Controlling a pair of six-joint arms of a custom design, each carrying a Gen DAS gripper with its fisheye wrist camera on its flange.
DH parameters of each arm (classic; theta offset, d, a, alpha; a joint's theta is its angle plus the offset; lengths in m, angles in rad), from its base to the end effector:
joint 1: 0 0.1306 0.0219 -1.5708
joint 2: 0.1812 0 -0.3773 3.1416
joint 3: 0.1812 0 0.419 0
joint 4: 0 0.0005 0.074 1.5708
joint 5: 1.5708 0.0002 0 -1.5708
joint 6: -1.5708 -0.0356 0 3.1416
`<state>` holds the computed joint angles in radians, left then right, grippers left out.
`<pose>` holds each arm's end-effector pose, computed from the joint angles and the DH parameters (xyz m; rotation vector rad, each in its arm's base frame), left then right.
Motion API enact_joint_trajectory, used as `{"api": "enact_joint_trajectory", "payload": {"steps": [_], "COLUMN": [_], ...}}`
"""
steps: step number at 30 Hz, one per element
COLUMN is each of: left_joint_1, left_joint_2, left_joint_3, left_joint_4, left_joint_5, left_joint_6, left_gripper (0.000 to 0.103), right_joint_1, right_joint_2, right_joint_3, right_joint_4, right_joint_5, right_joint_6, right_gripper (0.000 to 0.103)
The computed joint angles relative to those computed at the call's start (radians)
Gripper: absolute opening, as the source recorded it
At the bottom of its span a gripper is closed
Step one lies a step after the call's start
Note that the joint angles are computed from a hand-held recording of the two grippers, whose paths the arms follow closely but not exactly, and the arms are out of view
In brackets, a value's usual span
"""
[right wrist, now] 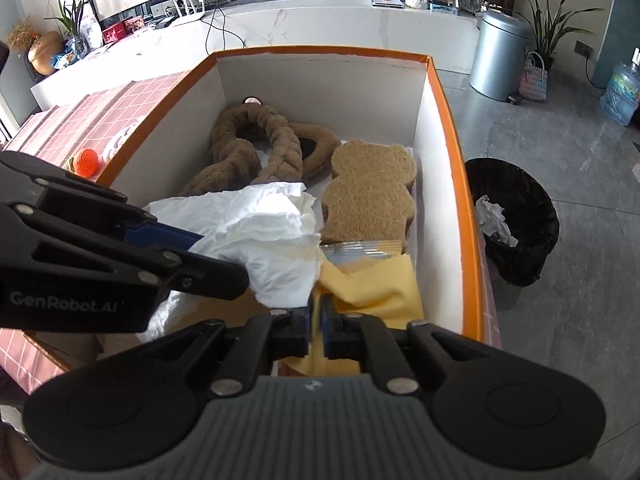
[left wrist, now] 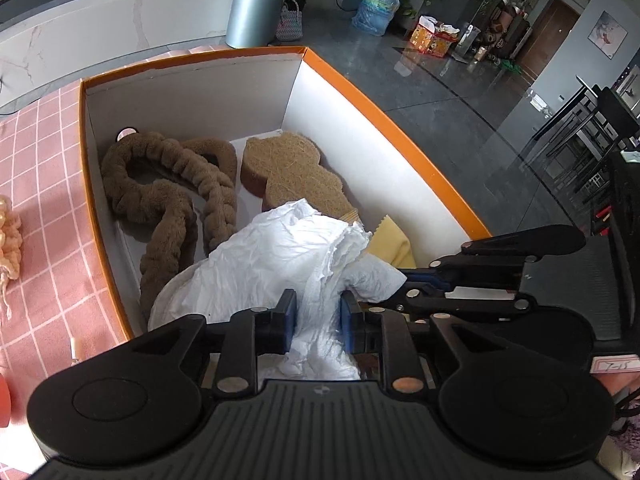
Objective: Organize soft objects
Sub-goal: 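Carry the white cloth with the left tool while the right tool carries the yellow cloth into the box, then open both tools in the box and withdraw them over the table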
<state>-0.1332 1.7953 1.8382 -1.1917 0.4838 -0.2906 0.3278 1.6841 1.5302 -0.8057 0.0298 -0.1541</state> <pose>0.6246 -0.1009 0.3989 0.6875 2.5362 -0.6013 0.5763 0.1943 0.3376 -0.2081 2.5283 0.1542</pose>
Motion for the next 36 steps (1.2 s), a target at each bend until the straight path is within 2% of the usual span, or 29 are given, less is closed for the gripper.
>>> {"api": "enact_joint_trajectory", "payload": {"steps": [5,6,7,10,25,31,36], "left_joint_1": [-0.005,-0.003,-0.001,0.005,0.069,0.112,0.164], "left_joint_2": [-0.029,-0.035,-0.041,-0.061,-0.209,-0.298,-0.359], "left_joint_3": [-0.02,-0.023,-0.027,-0.036,-0.157,-0.268,-0.353], "left_joint_4": [0.024,0.028,0.033,0.04,0.17,0.285,0.356], "left_joint_5": [-0.031,-0.029,-0.023,-0.014,0.016,0.028,0.026], "left_joint_6": [-0.001,0.003,0.007,0.012,0.072,0.108,0.145], "left_gripper": [0.048,0.055,0.056,0.057,0.057,0.057,0.057], "right_joint_1": [0.008,0.008,0.008,0.019,0.085,0.14,0.213], "right_joint_2": [-0.023,-0.03,-0.038,-0.06,-0.185,-0.223,-0.22], "right_joint_3": [-0.016,-0.023,-0.028,-0.041,-0.099,-0.13,-0.157], "right_joint_4": [0.002,0.006,0.008,0.009,0.048,0.114,0.209], "right_joint_5": [0.026,0.028,0.023,0.051,0.166,0.204,0.259], "right_joint_6": [0.005,0.004,0.002,0.012,0.022,-0.031,-0.045], "right_gripper": [0.014,0.022,0.024,0.032,0.046,0.058,0.058]}}
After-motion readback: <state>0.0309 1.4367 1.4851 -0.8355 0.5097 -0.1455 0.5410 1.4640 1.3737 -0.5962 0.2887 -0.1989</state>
